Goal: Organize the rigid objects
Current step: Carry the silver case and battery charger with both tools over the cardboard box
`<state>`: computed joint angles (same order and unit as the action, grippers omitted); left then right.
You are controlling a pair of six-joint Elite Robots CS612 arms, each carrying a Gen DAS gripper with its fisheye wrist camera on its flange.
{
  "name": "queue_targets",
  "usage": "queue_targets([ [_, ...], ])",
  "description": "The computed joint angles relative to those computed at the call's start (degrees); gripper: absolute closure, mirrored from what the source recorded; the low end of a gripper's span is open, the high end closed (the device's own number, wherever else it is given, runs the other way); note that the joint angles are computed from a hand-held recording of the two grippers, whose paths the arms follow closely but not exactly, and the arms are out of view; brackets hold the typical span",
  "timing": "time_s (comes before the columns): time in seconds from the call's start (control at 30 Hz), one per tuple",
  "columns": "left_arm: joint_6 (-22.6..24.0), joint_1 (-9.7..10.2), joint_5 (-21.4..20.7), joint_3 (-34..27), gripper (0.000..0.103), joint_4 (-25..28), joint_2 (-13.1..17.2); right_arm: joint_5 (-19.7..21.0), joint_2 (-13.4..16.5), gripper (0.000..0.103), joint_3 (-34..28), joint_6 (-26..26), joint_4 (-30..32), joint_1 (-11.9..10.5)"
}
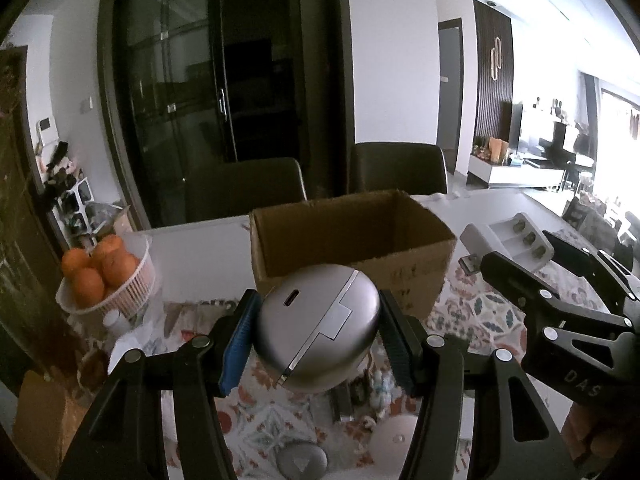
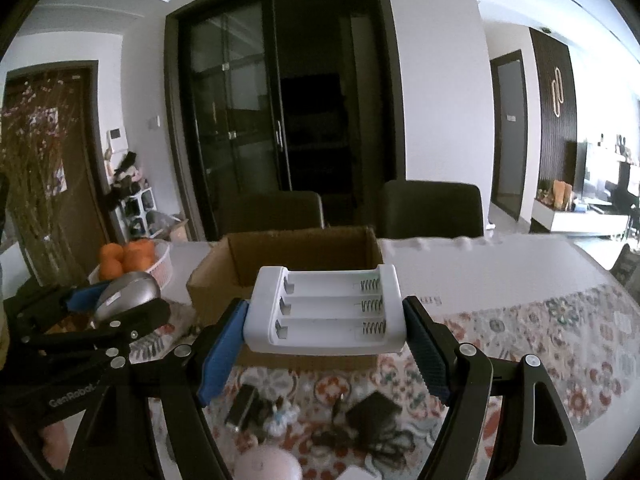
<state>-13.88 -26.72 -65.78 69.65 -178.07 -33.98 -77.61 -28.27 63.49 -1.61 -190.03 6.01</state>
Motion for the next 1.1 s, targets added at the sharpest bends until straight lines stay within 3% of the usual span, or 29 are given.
queue_targets([
  [0.37, 0.7, 1.9, -0.69, -9.06, 0.045, 5.59, 3.72, 0.56, 3.9, 0.026, -11.64, -1.3, 10.49, 0.4],
  [0.77, 0.1, 3.31, -2.48, -19.85, 0.045, 17.0, 8.6, 0.06, 9.94, 0.026, -25.82, -5.55, 24.72, 0.61],
  [1.1, -4.0, 4.97, -7.83, -27.96, 0.045, 27.43, 12.49, -0.93, 16.67, 0.026, -39.98, -7.49, 38.1, 1.09],
])
